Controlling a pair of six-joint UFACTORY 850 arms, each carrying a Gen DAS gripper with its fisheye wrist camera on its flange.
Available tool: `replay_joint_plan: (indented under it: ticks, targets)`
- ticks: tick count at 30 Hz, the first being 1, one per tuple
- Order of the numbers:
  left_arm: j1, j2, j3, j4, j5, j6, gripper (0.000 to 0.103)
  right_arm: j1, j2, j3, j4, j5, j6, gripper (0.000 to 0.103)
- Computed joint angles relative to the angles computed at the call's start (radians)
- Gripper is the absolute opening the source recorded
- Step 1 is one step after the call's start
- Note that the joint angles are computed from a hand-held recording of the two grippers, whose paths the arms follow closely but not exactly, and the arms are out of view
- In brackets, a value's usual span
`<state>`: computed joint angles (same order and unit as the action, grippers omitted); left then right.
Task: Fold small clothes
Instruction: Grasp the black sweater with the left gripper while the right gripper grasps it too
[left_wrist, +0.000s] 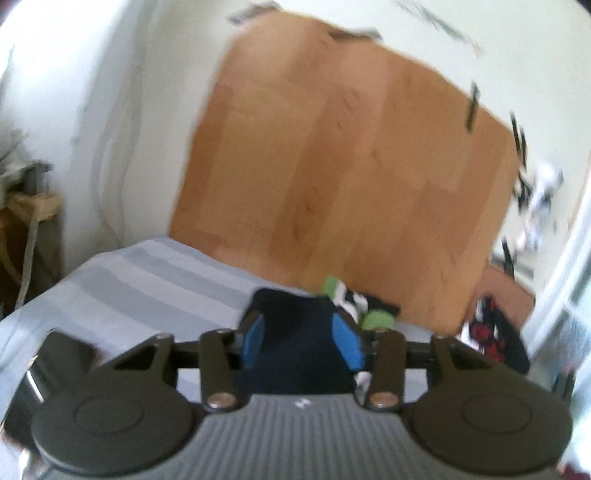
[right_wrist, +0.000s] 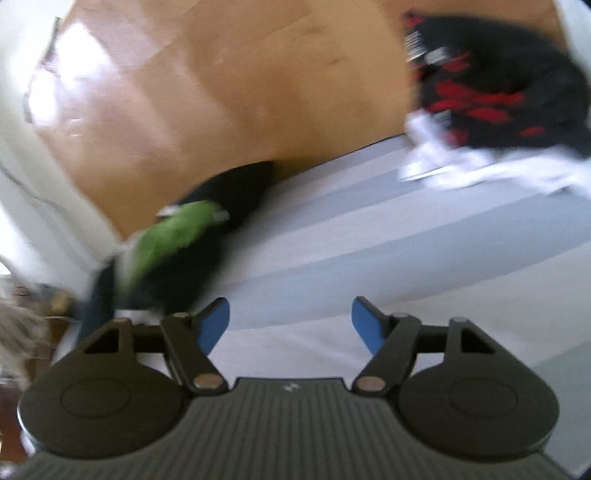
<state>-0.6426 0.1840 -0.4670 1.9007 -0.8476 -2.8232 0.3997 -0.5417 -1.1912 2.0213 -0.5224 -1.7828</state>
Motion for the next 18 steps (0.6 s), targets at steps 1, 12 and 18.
replay_joint_plan:
  ticks: [1, 12, 18]
  targets:
    - [0.028, -0.034, -0.022, 0.043, 0.041, 0.0, 0.047, 0.014, -0.015, -0.024, -0.036, -0.014, 0.028, 0.071]
    - [0.258, -0.358, -0.256, 0.258, 0.342, -0.059, 0.014, 0.103, -0.298, -0.424, -0.422, -0.11, 0.628, 0.06]
    - [0.239, -0.096, -0.058, 0.19, 0.199, -0.146, 0.008, 0.094, -0.202, -0.347, -0.26, -0.116, 0.384, 0.012]
